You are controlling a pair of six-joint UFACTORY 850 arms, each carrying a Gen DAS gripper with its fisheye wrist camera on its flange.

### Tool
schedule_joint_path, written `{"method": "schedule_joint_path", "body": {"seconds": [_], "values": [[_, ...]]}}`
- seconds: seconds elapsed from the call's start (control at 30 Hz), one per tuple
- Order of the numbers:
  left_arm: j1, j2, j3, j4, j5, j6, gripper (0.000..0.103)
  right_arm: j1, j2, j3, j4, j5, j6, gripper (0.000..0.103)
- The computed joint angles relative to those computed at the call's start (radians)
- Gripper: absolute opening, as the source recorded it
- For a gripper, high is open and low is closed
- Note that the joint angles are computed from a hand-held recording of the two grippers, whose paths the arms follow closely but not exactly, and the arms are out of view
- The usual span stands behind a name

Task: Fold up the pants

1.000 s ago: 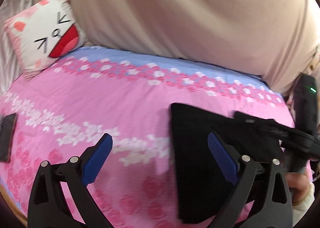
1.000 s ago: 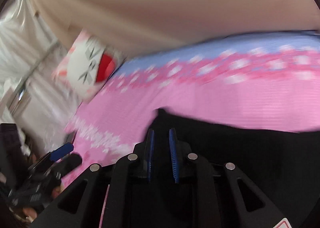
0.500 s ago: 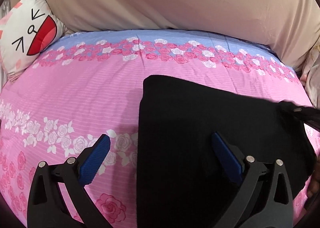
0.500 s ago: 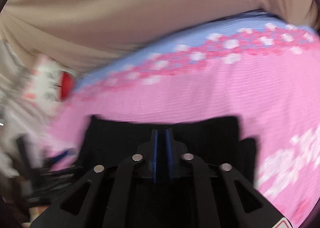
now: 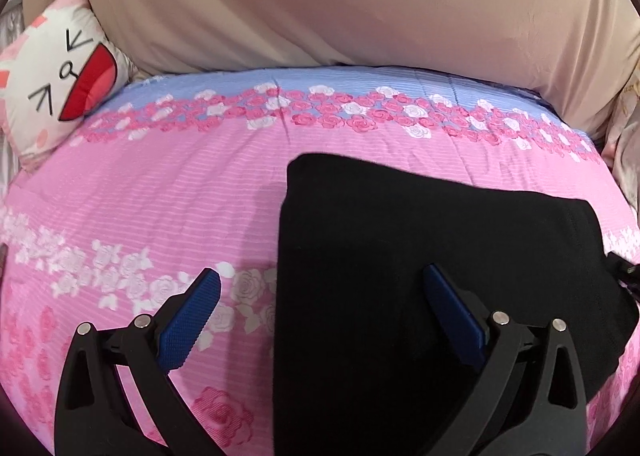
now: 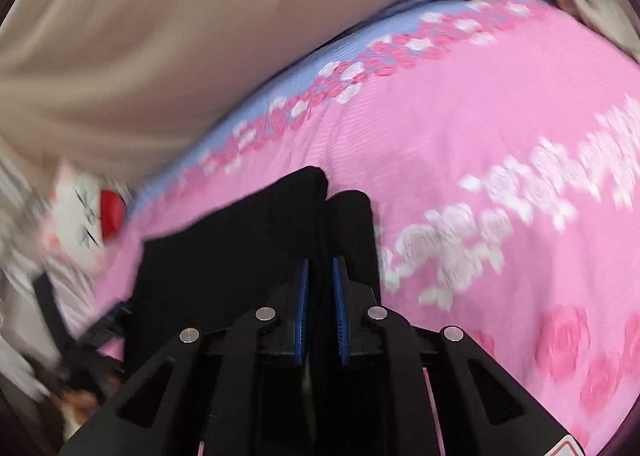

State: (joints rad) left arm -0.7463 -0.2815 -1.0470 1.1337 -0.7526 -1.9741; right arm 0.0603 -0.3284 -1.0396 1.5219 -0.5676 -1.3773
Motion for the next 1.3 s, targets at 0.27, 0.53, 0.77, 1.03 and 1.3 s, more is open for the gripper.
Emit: {"method": "schedule_joint_path", "body": {"seconds": [0.27, 0.53, 0.77, 1.03, 1.3], "values": [[-0.071, 0.057, 0.015, -0.018, -0.037, 0.010, 0.098, 0.048, 0.113, 0.110, -0.137, 0.033, -0.067, 0.019], [-0.093, 0.015, 0.008, -0.131, -0.018, 0.111, 0.098, -0.013, 0.171, 0.187, -0.033, -0.008, -0.175, 0.023], [-0.113, 0.057, 0.040, -0.127, 0.020, 0.068, 0.098, -0.026, 0.212, 0.261, -0.022, 0.026, -0.285, 0.043], [-0.145, -0.002, -0.021, -0.148, -0.006, 0.140, 0.098, 0.020, 0.143, 0.226, 0.064, 0.045, -0.375, 0.028], [-0.124, 0.021, 0.034, -0.174, 0.057, 0.088, 0.098, -0.030, 0.130, 0.220, -0.049, -0.019, -0.272, 0.024]]}}
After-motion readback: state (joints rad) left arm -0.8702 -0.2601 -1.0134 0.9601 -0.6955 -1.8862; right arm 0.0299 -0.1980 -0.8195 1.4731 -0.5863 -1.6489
